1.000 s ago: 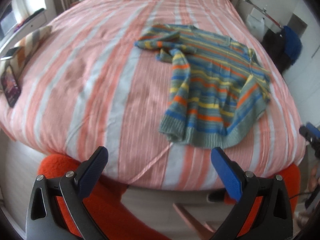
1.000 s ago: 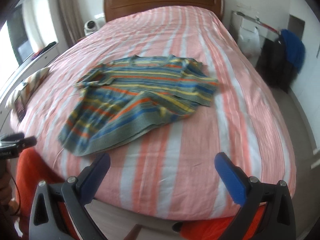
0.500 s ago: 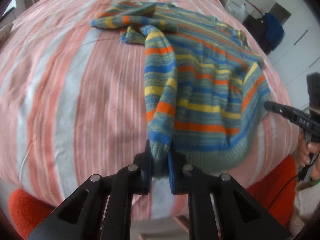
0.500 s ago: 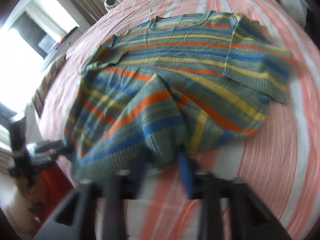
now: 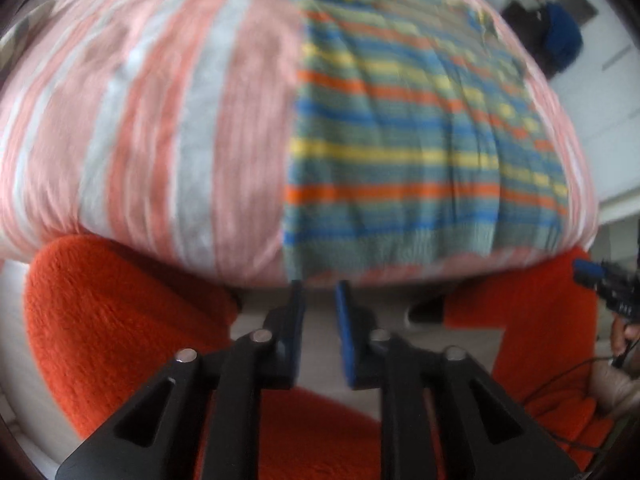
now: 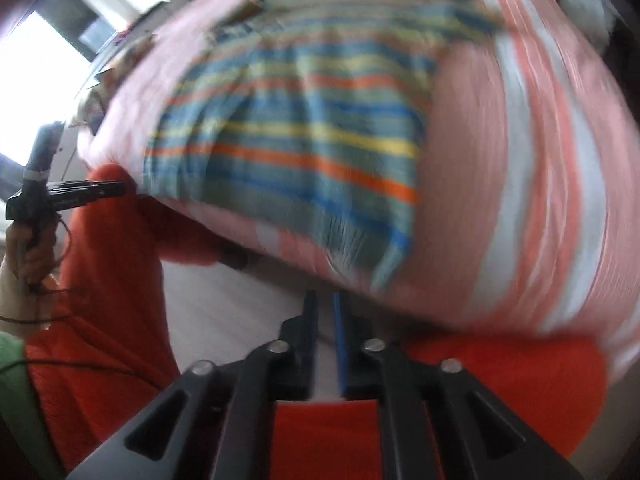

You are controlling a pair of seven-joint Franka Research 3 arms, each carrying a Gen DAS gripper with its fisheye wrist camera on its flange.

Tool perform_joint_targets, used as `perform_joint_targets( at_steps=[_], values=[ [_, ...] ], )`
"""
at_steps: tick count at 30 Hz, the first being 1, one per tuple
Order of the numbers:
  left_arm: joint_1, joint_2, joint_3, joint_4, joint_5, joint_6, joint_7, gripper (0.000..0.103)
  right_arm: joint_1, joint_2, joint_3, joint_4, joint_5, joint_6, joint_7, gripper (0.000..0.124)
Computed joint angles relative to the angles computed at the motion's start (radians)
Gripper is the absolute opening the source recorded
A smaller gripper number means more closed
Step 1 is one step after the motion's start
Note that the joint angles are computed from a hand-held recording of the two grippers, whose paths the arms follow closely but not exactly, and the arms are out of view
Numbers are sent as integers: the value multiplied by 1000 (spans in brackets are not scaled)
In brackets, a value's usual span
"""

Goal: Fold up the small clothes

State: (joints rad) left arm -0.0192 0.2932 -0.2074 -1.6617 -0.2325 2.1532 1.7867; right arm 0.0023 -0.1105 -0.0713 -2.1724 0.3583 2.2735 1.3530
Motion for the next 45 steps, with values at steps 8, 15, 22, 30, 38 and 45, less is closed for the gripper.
perform_joint_targets(
  at_steps=[8, 15, 22, 30, 38, 45],
  values=[
    [-31, 127, -11, 104, 83, 65, -11, 49, -42, 145, -54, 81, 377, 136, -188, 49],
    [2, 68, -11, 43, 69, 91, -30, 3, -40, 199, 0, 136, 333, 57, -209, 5],
    [-6, 62, 8, 12, 91, 68, -59, 3, -34, 67, -9, 60, 137, 72, -47, 5],
    [-56, 135, 21, 66, 238, 84, -163, 4, -16, 241, 4, 138, 82, 126, 107, 5],
    [-120, 220, 14, 151, 323, 87, -279, 6, -26, 227, 6, 82, 135, 202, 102, 5],
    [-96, 118, 4, 41, 315, 83, -272, 36, -58, 156, -15, 11, 220, 153, 60, 18]
  ],
)
